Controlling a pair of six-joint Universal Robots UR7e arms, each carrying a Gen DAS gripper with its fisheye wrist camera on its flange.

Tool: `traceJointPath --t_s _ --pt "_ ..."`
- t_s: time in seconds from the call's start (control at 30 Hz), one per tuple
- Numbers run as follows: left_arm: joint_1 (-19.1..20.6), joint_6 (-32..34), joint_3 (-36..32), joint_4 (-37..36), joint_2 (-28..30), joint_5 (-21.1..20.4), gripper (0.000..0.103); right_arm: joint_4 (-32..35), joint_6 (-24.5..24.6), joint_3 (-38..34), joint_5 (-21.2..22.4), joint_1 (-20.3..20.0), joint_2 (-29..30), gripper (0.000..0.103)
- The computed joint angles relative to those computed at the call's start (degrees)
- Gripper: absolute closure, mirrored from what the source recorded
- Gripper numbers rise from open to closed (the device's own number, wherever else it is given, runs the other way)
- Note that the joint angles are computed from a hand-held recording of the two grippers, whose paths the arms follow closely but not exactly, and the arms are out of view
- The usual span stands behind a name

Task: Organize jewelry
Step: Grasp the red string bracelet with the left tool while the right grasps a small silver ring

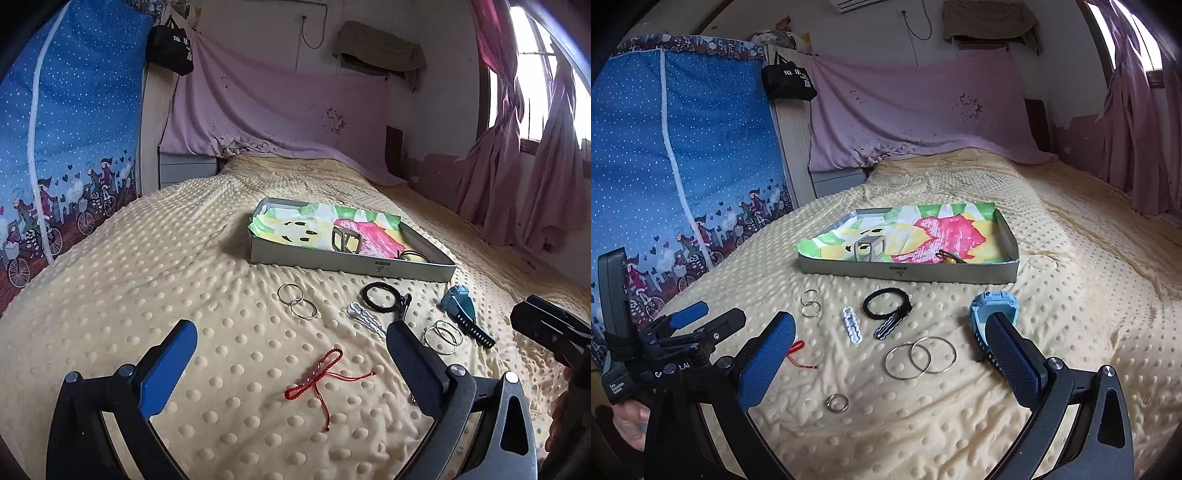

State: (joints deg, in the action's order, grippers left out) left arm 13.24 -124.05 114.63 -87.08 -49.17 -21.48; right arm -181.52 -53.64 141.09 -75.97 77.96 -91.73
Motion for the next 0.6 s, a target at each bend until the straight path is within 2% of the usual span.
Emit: traceJointPath --t_s 0.27,0.37,0.43,0.47,0.5,0.53,0.6 --pt "0.1 8.7 5.7 -12.6 -1.9 -2.4 0.0 0.5 -3.6 2.1 -2.4 -0.4 0.2 0.002" --pt "0.3 15.4 8.7 -22.3 -2.6 -2.3 0.0 1.2 -5.6 2.4 -2.9 -0.4 1.1 0.003" --pt "0.6 20.1 10.3 -28.7 -2.7 -2.8 0.001 1.2 -7.1 2.9 -4.1 -0.1 2.1 0.01" --pt "0.8 22.6 11.0 -32.1 -2.6 -3.1 0.002 1.7 -7.5 2.8 -4.9 0.0 2.7 0.018" --pt "1.1 24.7 11.5 -34.8 -2.5 -3.6 0.008 2.4 -7.6 2.6 -5.9 0.1 3.5 0.024" --pt "1.4 25.8 11.8 -36.4 -2.5 -4.0 0.015 2.9 -7.6 2.4 -6.7 0.2 4.1 0.026" --pt "2.0 28.8 12.8 -41.2 -2.4 -4.8 0.02 4.0 -7.7 2.1 -7.5 0.2 4.9 0.032"
